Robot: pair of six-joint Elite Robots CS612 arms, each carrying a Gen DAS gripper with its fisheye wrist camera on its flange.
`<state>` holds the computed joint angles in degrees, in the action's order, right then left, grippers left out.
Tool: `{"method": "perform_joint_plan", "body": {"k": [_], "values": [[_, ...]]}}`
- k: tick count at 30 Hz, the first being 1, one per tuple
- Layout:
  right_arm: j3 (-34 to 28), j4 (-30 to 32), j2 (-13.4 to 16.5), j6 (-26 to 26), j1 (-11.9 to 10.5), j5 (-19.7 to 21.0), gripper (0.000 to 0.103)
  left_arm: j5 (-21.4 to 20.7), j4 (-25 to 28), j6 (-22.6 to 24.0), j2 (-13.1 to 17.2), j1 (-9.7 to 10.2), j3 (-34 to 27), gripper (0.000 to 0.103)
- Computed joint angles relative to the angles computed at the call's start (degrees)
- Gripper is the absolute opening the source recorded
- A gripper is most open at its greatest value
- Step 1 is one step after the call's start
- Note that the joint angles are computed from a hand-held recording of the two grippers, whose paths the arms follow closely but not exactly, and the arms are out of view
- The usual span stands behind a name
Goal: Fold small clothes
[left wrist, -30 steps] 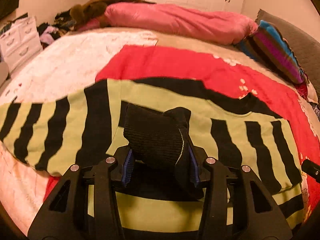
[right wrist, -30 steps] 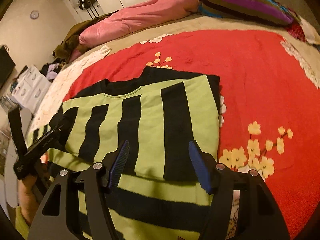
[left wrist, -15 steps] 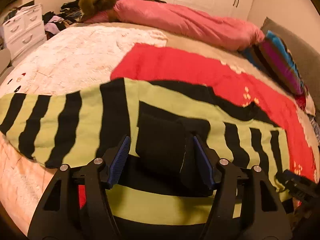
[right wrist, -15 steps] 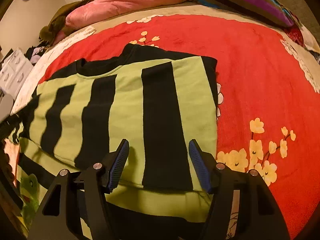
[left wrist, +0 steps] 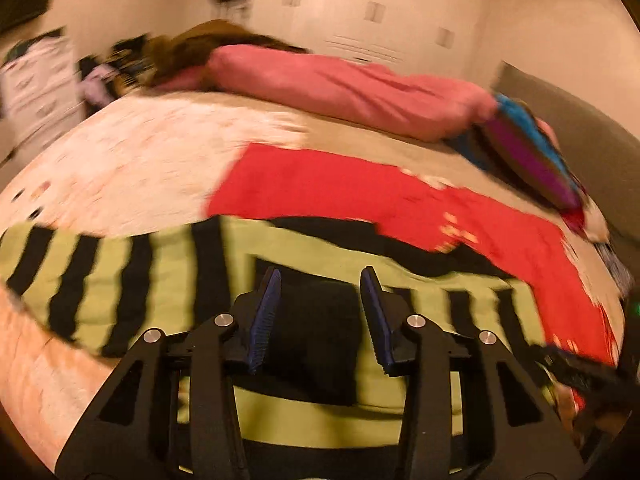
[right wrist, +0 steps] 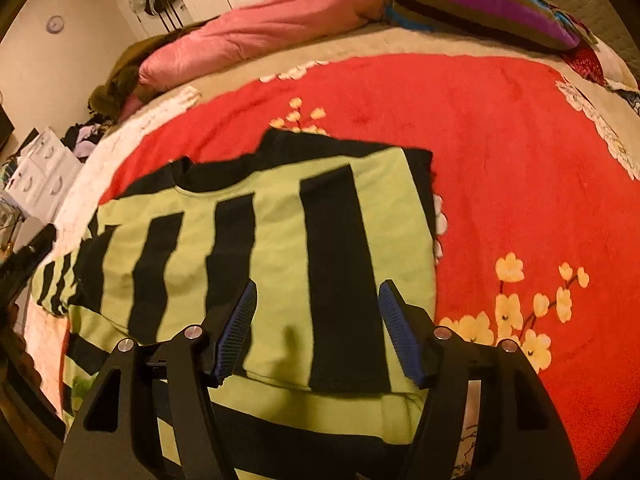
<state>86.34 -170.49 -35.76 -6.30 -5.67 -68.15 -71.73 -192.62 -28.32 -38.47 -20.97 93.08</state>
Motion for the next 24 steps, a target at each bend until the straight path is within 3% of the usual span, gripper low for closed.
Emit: {"method": "perform_joint_plan", "body": {"k": [4, 8, 13, 20, 24], "values": [[-0.48, 0.79, 0.3, -0.55, 0.23, 0.03, 0.062, -1.63, 8.35, 3.45, 1.12, -1.06, -2.7, 0.033], [-1.19, 3.87, 0.82, -0.7, 0.58, -2.21, 0.062, -3.73, 17.94, 1.04, 2.94, -0.47, -5.29, 0.034], [-1.3, 4.34, 1.15, -2.23, 0.9, -4.05, 0.063, -4.32, 17.55, 1.8, 3.22, -0.39, -5.36, 0.04], [-0.31, 2.59, 0.55, -0.06, 0.15, -0.52, 0.074, -6.98, 14.04, 0.11, 2.99, 0.21, -4.71, 0.042], [0.2, 1.59, 0.05, 1.13, -0.02, 0.34, 0.075, -6.73, 12.66, -0.03, 2.5, 0.15, -4.14, 0.043]]}}
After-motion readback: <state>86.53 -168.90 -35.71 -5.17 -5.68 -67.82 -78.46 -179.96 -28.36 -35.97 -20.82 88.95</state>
